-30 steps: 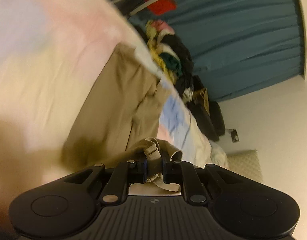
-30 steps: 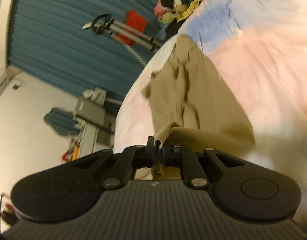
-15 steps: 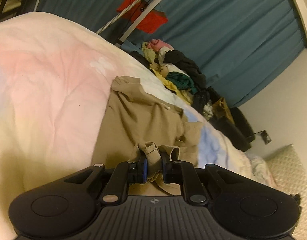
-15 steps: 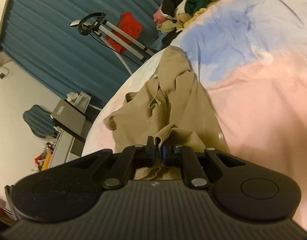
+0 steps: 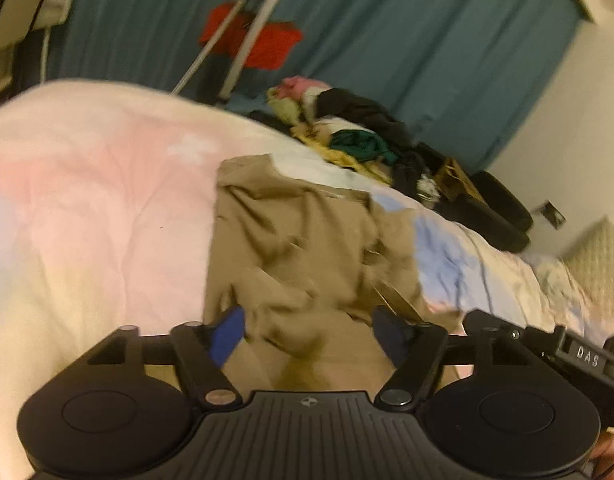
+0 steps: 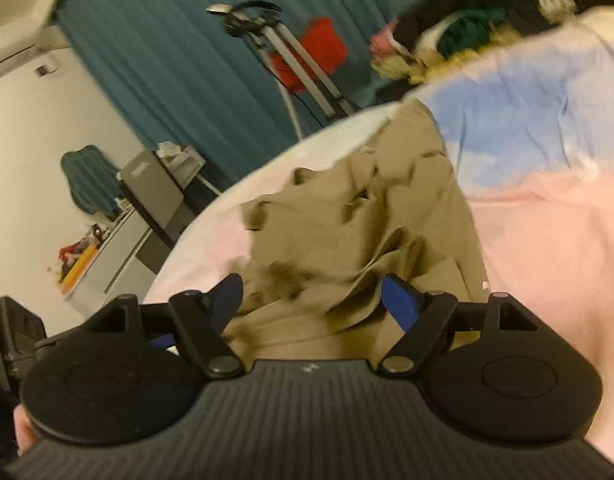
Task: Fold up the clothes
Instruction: 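Grasp the hem with both grippers and fold it up toward the collar, then press the folded shirt with the right gripper, then open and withdraw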
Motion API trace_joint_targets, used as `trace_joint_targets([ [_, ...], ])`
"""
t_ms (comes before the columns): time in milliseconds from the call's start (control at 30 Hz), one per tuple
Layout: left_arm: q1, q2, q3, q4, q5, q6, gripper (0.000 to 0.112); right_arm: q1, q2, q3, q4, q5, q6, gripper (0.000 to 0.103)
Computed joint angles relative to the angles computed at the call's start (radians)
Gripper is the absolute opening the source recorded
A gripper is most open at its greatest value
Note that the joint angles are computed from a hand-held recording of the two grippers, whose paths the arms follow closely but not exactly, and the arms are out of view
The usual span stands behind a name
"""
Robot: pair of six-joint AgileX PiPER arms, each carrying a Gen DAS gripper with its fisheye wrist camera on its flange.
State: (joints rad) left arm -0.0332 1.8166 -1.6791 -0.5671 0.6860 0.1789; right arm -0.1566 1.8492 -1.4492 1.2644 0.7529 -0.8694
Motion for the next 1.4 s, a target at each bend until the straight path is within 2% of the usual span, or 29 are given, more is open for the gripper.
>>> trace_joint_targets([
  [67, -0.024, -0.059, 0.076, 0.029, -0.003, 0.025, 0.076, 0.014, -0.086, 0.102, -0.012, -0.054, -0.044, 0.079],
  [100, -0.036, -0.081, 0.106, 0.049, 0.001, 0.035, 0.076, 0.024, -0.121, 0.144, -0.041, -0.083, -0.051, 0.074],
  [133, -0.050, -0.102, 0.133, 0.070, 0.005, 0.042, 0.076, 0.031, -0.141, 0.173, -0.069, -0.097, -0.050, 0.067],
  [200, -0.084, -0.080, 0.122, 0.173, 0.008, -0.027, 0.076, 0.056, -0.135, 0.173, -0.183, -0.113, 0.025, 0.044],
  [267, -0.119, -0.029, 0.080, 0.291, 0.018, -0.114, 0.074, 0.097, -0.094, 0.131, -0.338, -0.153, 0.130, 0.029],
  [300, -0.133, 0.001, 0.056, 0.348, 0.017, -0.160, 0.074, 0.114, -0.073, 0.116, -0.383, -0.185, 0.151, 0.025],
  [400, -0.156, 0.072, -0.003, 0.453, -0.006, -0.241, 0.074, 0.148, 0.005, 0.056, -0.446, -0.244, 0.181, 0.024],
  [433, -0.164, 0.095, -0.024, 0.498, -0.019, -0.275, 0.070, 0.156, 0.034, 0.033, -0.455, -0.258, 0.185, 0.024],
  [500, -0.185, 0.138, -0.056, 0.643, -0.081, -0.399, 0.068, 0.165, 0.072, 0.006, -0.423, -0.305, 0.145, 0.021],
  [533, -0.185, 0.153, -0.070, 0.672, -0.100, -0.435, 0.069, 0.164, 0.091, -0.007, -0.379, -0.323, 0.113, 0.021],
  [667, -0.169, 0.216, -0.139, 0.733, -0.165, -0.525, 0.069, 0.178, 0.119, -0.042, -0.365, -0.372, 0.114, 0.022],
  [767, -0.140, 0.217, -0.170, 0.623, -0.172, -0.496, 0.068, 0.198, 0.106, -0.017, -0.315, -0.454, 0.048, 0.022],
  [867, -0.122, 0.142, -0.104, 0.491, -0.175, -0.399, 0.069, 0.209, 0.067, 0.025, -0.197, -0.513, -0.063, 0.025],
  [933, -0.115, 0.079, -0.038, 0.417, -0.180, -0.347, 0.069, 0.210, 0.053, 0.028, -0.143, -0.514, -0.121, 0.025],
  [967, -0.113, 0.044, 0.001, 0.370, -0.167, -0.296, 0.069, 0.210, 0.054, 0.022, -0.174, -0.504, -0.094, 0.025],
  [1067, -0.128, -0.041, 0.084, 0.344, -0.104, -0.207, 0.069, 0.215, 0.076, -0.003, -0.386, -0.475, 0.104, 0.025],
  [1167, -0.152, -0.062, 0.126, 0.408, -0.078, -0.261, 0.069, 0.211, 0.100, -0.027, -0.513, -0.430, 0.232, 0.023],
  [1233, -0.162, -0.044, 0.107, 0.451, -0.036, -0.321, 0.069, 0.207, 0.088, -0.024, -0.538, -0.415, 0.263, 0.024],
  [1400, -0.164, -0.015, 0.112, 0.498, -0.012, -0.354, 0.069, 0.217, -0.005, 0.065, -0.554, -0.439, 0.261, 0.026],
])
